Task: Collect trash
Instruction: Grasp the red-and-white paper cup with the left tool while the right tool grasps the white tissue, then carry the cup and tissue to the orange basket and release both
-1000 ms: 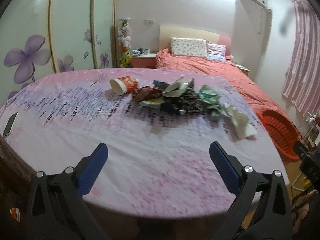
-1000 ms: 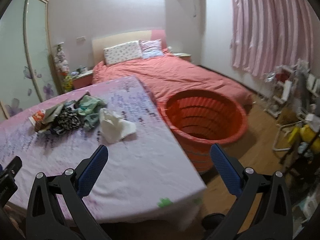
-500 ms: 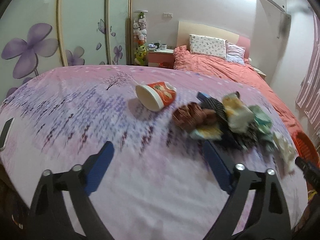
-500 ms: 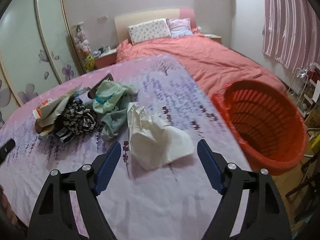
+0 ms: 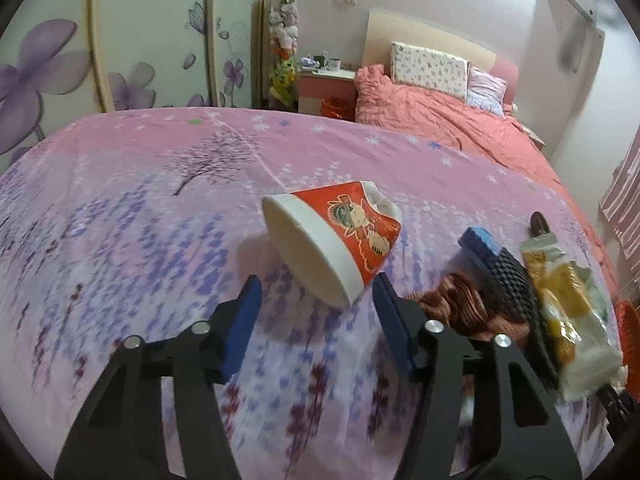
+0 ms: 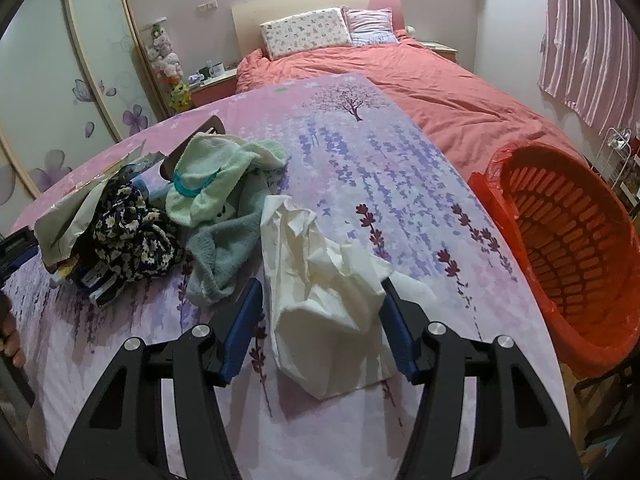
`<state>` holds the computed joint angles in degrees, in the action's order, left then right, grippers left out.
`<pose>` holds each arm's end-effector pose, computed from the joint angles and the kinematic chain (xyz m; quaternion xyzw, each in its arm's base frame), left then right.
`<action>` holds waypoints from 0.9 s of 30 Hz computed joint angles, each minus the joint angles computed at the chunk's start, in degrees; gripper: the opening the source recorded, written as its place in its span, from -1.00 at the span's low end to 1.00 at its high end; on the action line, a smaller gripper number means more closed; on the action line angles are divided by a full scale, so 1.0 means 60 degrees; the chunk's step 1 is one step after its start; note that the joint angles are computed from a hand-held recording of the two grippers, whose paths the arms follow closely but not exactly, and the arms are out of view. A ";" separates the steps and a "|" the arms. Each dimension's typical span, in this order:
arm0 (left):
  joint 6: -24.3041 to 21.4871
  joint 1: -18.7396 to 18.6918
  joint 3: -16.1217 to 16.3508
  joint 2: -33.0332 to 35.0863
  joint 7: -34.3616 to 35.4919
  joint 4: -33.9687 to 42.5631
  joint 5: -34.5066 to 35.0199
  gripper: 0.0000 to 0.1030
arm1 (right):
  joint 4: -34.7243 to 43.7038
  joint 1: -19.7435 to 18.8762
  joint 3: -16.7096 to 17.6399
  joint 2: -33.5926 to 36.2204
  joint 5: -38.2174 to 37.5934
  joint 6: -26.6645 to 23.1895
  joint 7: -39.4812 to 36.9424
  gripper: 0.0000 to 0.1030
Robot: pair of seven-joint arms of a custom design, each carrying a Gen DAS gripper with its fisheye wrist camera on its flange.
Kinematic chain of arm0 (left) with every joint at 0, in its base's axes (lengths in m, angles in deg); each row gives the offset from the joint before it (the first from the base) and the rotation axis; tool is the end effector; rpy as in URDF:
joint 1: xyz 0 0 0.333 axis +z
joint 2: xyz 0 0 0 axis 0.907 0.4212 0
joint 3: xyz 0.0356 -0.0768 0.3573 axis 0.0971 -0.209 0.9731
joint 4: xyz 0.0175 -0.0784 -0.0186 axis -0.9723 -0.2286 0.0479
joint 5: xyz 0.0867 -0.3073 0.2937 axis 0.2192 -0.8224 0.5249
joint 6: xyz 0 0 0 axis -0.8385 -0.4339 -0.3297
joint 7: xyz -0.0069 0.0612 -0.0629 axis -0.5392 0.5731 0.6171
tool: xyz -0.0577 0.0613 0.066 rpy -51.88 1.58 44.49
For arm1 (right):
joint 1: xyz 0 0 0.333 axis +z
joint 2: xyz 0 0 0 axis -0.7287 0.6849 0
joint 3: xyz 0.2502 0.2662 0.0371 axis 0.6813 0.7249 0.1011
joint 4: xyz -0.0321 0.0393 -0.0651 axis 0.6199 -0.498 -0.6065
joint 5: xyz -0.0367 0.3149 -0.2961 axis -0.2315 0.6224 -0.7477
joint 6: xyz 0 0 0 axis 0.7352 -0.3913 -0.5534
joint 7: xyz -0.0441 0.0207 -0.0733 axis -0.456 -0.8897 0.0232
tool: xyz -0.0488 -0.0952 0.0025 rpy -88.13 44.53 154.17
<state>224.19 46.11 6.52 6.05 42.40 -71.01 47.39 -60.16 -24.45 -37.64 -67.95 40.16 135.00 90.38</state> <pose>0.5903 -0.2883 0.3134 -0.7873 0.4961 -0.2315 0.2836 0.5471 0.1599 0.2924 -0.6658 0.6549 -0.2119 0.2880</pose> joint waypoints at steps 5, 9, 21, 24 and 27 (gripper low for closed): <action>0.0524 0.0089 0.0202 0.0413 0.0002 0.0446 0.0311 -0.18 | 0.0043 -0.0337 0.0241 0.0005 -0.0359 -0.0141 0.0151 0.05; 0.0898 0.0070 0.0364 0.0647 -0.0151 0.0794 0.0811 -0.45 | 0.0031 -0.0776 0.0586 0.0022 -0.0823 -0.0121 0.0458 -0.22; 0.1333 0.0044 0.0446 0.0485 -0.1264 0.0667 0.2078 -0.92 | -0.0386 -0.2166 0.1495 -0.0216 -0.2735 0.0102 0.1818 -0.31; 0.1133 0.0062 0.0266 0.0128 -0.1488 0.0359 0.2392 -0.92 | -0.0497 -0.2161 0.1443 -0.0364 -0.2987 0.0223 0.2030 -0.31; 0.0901 0.0081 0.0024 -0.0259 -0.1727 0.0057 0.2673 -0.92 | -0.0718 -0.2203 0.1429 -0.0623 -0.3250 0.0411 0.2280 -0.31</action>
